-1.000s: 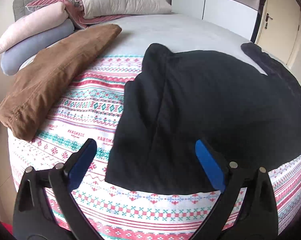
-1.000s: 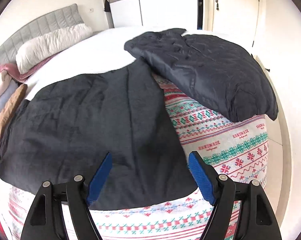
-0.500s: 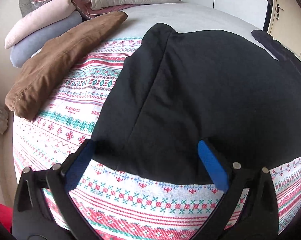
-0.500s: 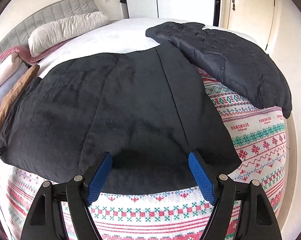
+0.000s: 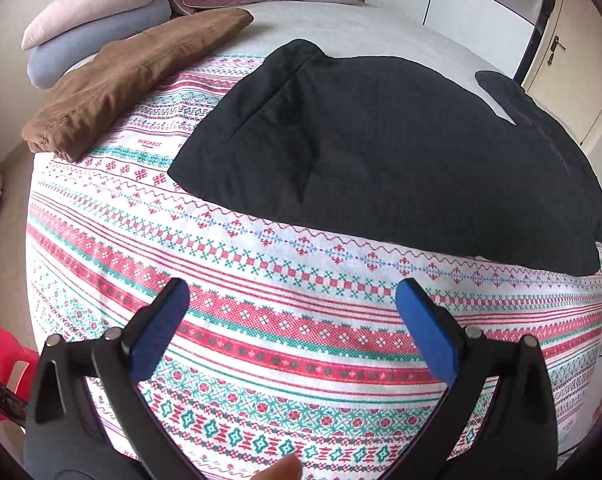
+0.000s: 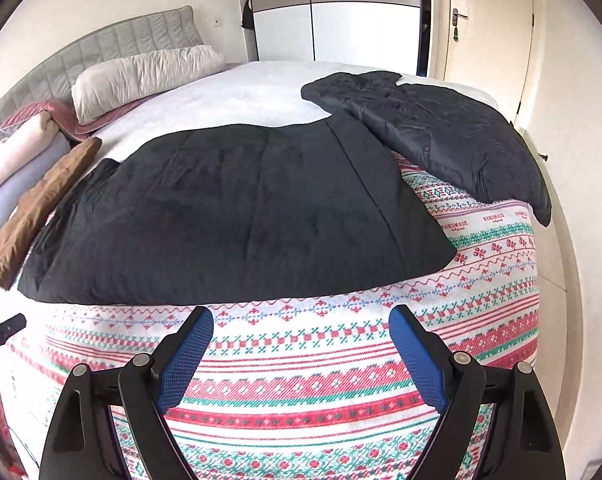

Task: Fold large clothes

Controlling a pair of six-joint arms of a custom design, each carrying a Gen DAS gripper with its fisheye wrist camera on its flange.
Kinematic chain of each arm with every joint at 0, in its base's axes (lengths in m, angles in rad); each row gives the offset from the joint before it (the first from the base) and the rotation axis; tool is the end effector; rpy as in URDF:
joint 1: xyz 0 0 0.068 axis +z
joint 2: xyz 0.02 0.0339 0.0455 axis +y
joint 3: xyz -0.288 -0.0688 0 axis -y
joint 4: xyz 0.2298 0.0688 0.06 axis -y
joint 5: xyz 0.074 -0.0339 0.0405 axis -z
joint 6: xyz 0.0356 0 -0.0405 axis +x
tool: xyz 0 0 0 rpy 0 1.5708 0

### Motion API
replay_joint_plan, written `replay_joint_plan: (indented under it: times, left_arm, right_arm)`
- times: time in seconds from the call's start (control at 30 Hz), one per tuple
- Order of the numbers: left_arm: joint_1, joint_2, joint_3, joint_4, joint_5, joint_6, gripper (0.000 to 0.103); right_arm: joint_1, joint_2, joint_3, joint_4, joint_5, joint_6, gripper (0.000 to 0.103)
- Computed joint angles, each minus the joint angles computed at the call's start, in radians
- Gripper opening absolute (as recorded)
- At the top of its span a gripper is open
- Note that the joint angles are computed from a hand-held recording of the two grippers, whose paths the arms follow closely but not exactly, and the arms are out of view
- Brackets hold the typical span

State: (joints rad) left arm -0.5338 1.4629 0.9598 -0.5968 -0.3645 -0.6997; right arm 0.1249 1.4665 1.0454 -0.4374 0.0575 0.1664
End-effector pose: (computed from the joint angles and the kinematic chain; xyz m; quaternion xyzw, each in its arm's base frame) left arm 0.2371 -0.1254 0.2460 -0.1214 0.9495 0.0111 0.2891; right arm 0.2938 0.0348 0.2779 0.0295 0.9365 0.0239 0.3487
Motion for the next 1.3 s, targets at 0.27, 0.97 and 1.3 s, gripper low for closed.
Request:
replay_joint_plan:
  times: [0.27,0.97,1.3]
  left_arm:
    - [-0.238,0.065,0.016,-0.04,-0.126,-0.136,0.103]
    - [-0.448,0.149,0.08,-0.047,-0.288,-0.233,0.103]
    - [-0.413,0.151,0.07,-0.03,-0.265,-0.205,0.103]
  right_arm:
    - [0.115,-0.032,-0.083,0.022,0.079,0.057,0.096]
    - [0.315,-0.053,-0.173,0.134,0.305,0.084,0.097]
    - [0.309,-0.041,-0.16,0.114,0.293,0.081,0.097]
